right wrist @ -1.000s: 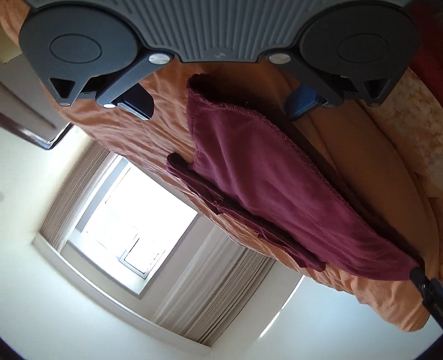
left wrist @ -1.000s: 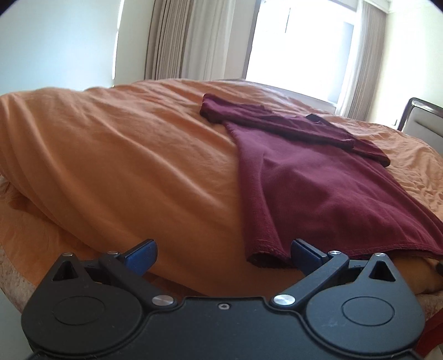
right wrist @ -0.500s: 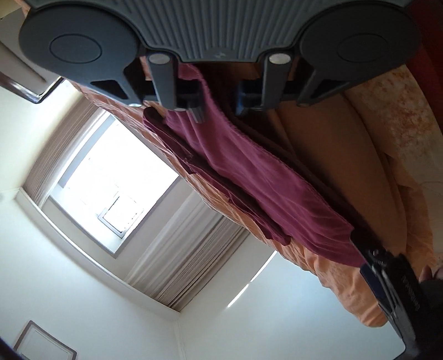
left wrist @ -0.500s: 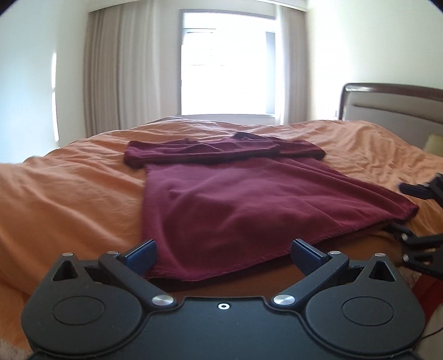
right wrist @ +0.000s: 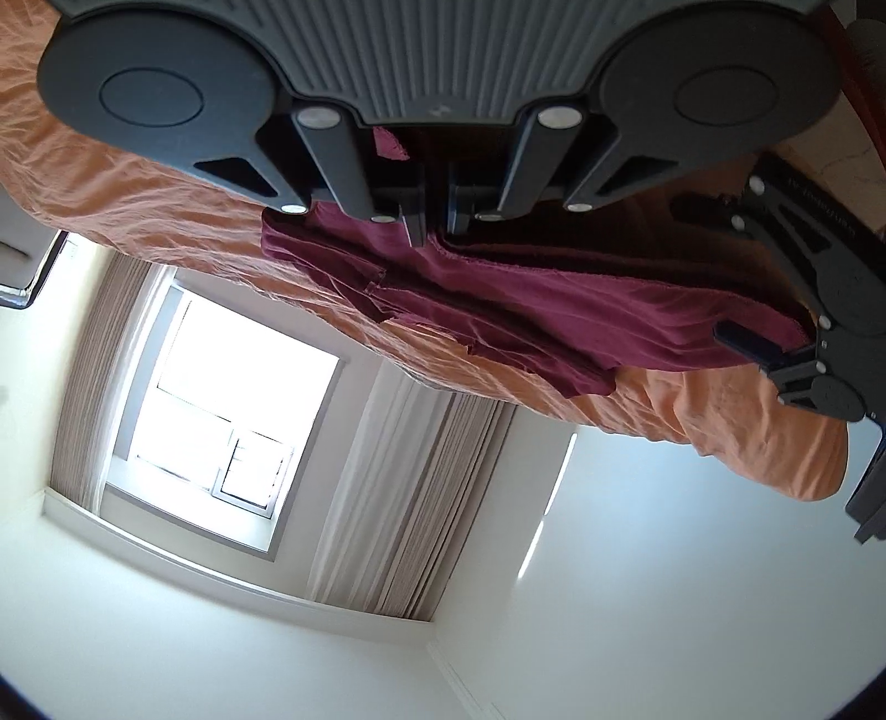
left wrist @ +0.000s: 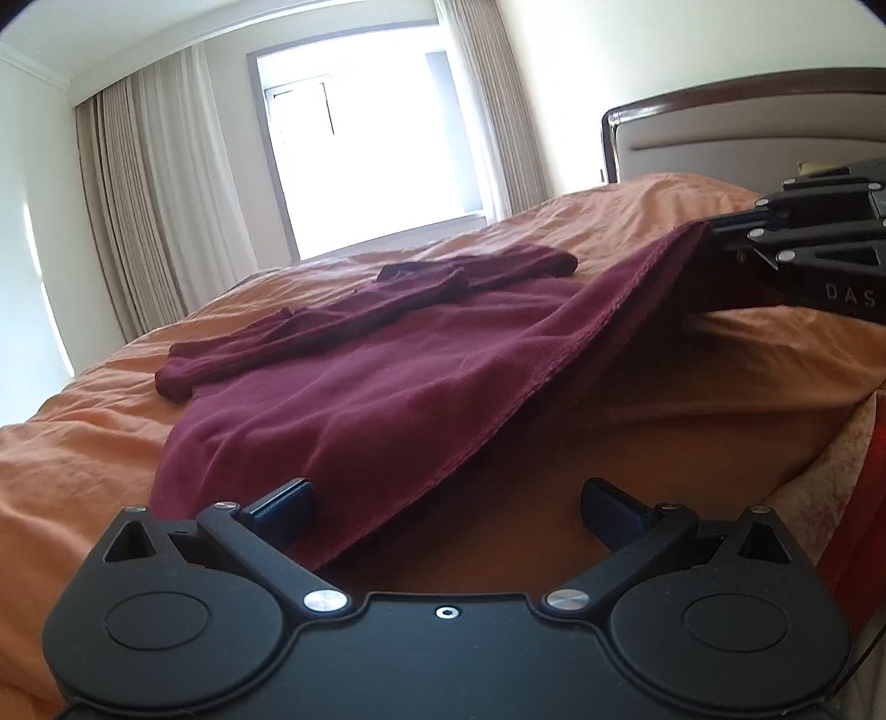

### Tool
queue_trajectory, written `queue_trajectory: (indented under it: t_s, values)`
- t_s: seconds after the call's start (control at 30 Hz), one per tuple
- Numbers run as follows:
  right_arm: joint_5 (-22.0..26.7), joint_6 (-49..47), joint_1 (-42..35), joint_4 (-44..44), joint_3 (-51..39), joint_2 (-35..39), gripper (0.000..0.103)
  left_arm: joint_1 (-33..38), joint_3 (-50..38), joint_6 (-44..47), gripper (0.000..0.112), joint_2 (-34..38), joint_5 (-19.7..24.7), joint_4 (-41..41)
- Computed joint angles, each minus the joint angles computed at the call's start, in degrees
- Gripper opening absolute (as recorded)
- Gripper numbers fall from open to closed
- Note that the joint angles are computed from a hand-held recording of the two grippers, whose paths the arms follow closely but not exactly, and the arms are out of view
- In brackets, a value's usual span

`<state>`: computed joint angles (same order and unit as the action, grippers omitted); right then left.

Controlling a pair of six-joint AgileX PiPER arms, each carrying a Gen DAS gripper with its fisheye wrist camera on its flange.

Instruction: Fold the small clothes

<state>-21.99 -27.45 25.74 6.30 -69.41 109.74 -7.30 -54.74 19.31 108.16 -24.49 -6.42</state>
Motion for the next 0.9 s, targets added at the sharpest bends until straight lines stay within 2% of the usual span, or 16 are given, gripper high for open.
queue_trajectory:
  t_s: [0.07,0.17,0.23,0.33,0.4,0.5,0.53,0.57,0.7,0.77,0.8,0.87,0.9]
  values:
    - [-0.16,-1.33,-0.03,0.44,1.00,-0.21,0.008,0.25,-0.59,1.69,0.102,-0.28,-0.20,-2.46]
    - [-0.84,-4.22,0.52,2.81,3.14,0.00,0.008,0.94,0.14,10.69,0.097,-1.02,-3.08,-10.37]
    - [-1.56,-8.68,0.94,6.23,4.14,0.72,0.008,2.48,0.99,12.43,0.093,-2.00,-3.65,-10.67]
    - [-2.29,-20.03,1.98,16.30,4.67,2.48,0.012,5.23,2.61,10.21,0.092,-3.76,-3.38,-7.51]
    - [-3.67,-22.46,1.93,18.87,5.89,2.60,0.013,5.41,3.24,14.84,0.091,-4.10,-3.95,-12.07]
    - [-6.58,-25.59,1.90,21.21,6.48,3.20,0.031,5.79,4.98,18.19,0.085,-4.87,-5.03,-15.10]
    - [-6.88,-25.39,1.67,20.97,6.58,3.14,0.038,6.06,5.69,17.91,0.083,-4.95,-6.05,-14.64]
    - [-6.19,-23.62,1.06,19.66,6.78,2.72,0.041,5.94,6.35,18.28,0.082,-5.09,-6.99,-14.97]
    - [-0.53,-11.69,-2.00,11.55,5.30,1.59,0.039,6.11,8.17,15.16,0.076,-6.15,-8.54,-12.08]
    - [-0.29,-11.45,-2.32,11.65,4.91,1.48,0.032,6.75,8.27,11.41,0.066,-6.86,-7.55,-8.84]
    - [-0.30,-11.23,-2.38,11.32,4.77,1.51,0.031,6.95,8.19,10.41,0.064,-7.09,-7.26,-7.86]
    - [-0.33,-10.84,-2.22,10.75,4.75,1.34,0.020,7.04,7.83,10.07,0.059,-7.17,-7.19,-6.65]
    - [-0.71,-11.61,-2.01,11.31,4.87,1.33,0.019,7.08,7.86,10.01,0.058,-7.25,-7.42,-5.80]
